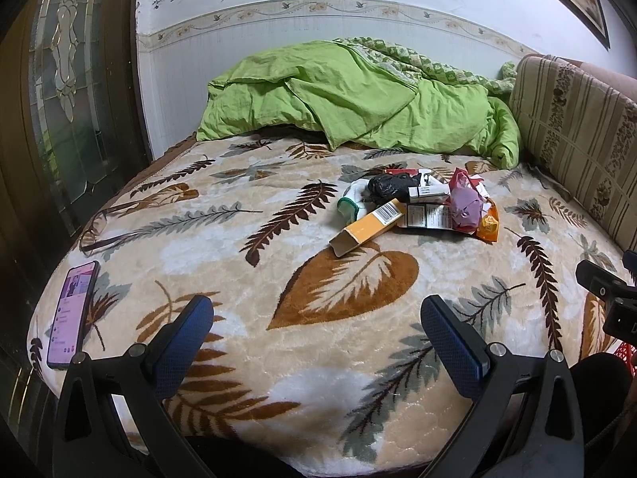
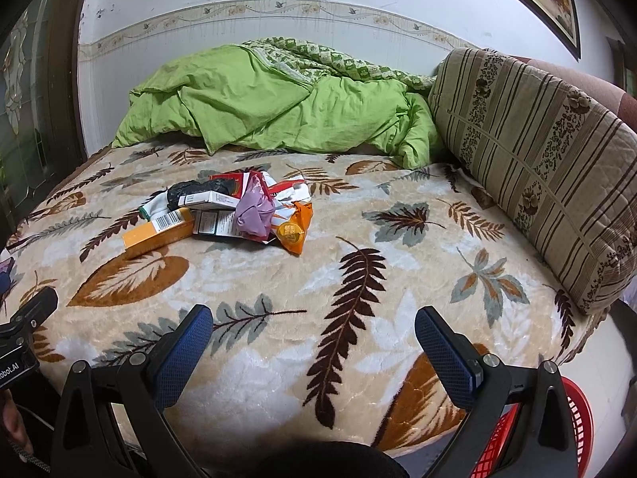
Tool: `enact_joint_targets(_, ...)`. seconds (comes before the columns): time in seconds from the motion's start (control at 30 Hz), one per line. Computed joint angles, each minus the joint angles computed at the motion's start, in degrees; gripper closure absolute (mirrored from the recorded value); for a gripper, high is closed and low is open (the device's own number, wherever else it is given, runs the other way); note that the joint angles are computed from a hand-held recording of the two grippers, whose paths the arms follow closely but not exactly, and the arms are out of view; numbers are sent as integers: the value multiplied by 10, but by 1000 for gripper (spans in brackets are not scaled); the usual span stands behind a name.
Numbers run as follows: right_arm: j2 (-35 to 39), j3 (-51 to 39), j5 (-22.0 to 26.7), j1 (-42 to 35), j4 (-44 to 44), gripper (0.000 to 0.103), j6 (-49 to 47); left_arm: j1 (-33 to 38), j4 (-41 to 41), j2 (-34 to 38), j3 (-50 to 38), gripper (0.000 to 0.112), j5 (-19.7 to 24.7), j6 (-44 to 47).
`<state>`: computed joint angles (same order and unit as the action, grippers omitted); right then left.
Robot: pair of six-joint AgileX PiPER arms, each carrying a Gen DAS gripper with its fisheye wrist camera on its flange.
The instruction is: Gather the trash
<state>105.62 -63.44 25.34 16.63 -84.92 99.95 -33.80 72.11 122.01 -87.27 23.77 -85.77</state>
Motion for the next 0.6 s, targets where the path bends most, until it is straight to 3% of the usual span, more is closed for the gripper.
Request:
enact_joint_targets(0.4, 0, -3, -1, -1, 23, 1, -21, -2, -7, 2, -3, 9, 3, 7)
enact_joint_targets(0.6, 3, 8, -1, 0, -44, 1, 43, -1, -43, 7, -12, 9, -5, 44)
